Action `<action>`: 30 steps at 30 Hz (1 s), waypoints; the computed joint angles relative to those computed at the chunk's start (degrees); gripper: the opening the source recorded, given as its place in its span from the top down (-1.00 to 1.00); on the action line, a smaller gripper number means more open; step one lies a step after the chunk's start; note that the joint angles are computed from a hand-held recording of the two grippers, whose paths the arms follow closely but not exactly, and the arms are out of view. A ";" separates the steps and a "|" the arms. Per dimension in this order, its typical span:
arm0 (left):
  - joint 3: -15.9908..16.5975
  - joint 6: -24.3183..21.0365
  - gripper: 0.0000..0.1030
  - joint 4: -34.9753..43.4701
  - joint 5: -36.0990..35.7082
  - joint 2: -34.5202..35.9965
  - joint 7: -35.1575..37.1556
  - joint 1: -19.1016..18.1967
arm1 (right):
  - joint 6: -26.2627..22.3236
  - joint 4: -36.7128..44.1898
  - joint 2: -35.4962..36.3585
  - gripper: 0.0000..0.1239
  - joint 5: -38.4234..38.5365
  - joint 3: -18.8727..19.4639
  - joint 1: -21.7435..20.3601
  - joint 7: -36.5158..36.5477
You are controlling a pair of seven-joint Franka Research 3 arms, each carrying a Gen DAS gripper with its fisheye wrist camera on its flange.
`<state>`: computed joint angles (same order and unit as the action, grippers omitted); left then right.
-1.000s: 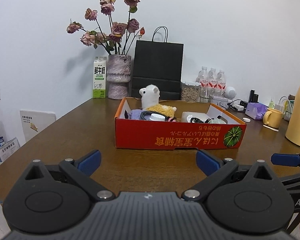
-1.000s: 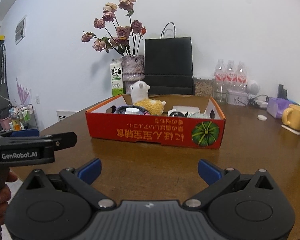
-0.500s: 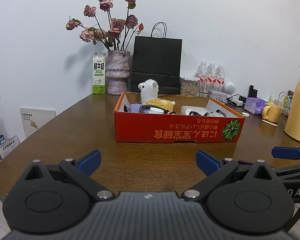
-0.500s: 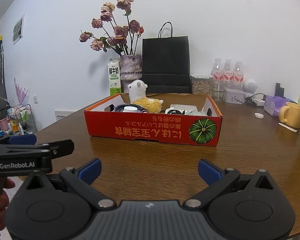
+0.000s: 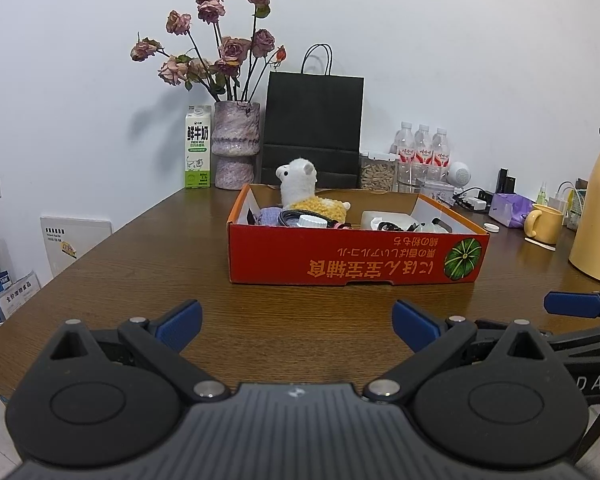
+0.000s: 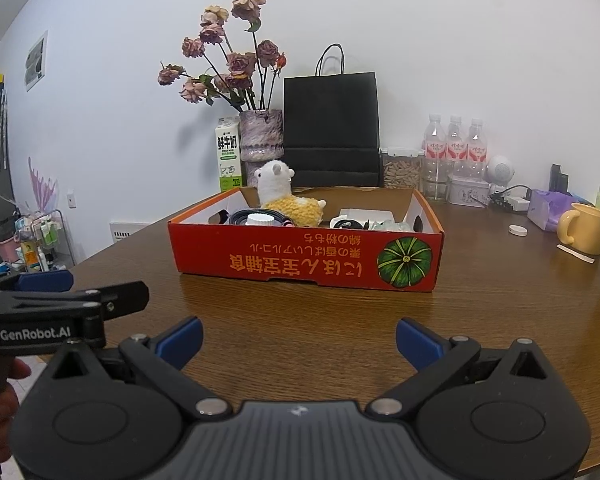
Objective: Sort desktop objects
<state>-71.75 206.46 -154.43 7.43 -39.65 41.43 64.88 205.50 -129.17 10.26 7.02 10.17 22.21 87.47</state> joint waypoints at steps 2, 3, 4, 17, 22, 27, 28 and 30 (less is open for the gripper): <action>-0.01 0.01 -1.00 0.01 -0.04 -0.01 0.02 -0.01 | -0.01 0.01 -0.01 -0.66 -0.08 0.00 -0.03 0.06; -0.02 -0.08 -1.00 0.03 -0.05 -0.03 0.02 -0.03 | -0.01 0.02 -0.01 -0.66 -0.10 -0.01 -0.03 0.06; -0.03 -0.02 -1.00 0.00 -0.05 -0.03 0.01 -0.01 | -0.04 0.01 -0.01 -0.66 0.03 -0.06 0.05 -0.04; 0.15 -0.42 -1.00 0.09 0.20 -0.14 -0.07 -0.12 | 0.07 0.10 -0.14 -0.66 2.77 -0.76 1.35 -2.89; 0.02 -0.32 -1.00 0.09 0.20 -0.16 -0.17 -0.04 | 0.07 0.14 -0.12 -0.66 2.90 -0.63 1.17 -3.18; 0.13 -0.36 -1.00 0.07 0.25 -0.18 -0.16 -0.12 | 0.29 0.09 -0.04 -0.66 3.37 -0.65 1.31 -3.69; 0.13 -0.36 -1.00 0.07 0.25 -0.18 -0.16 -0.12 | 0.37 0.08 -0.03 -0.66 3.41 -0.66 1.31 -3.77; 0.22 -0.39 -1.00 0.08 0.30 -0.07 -0.12 -0.20 | 0.62 0.02 0.00 -0.66 3.67 -0.72 1.44 -4.05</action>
<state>-71.53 206.07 -154.35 7.73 -39.72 41.30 64.67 206.12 -129.15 10.26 10.69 9.45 23.65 83.41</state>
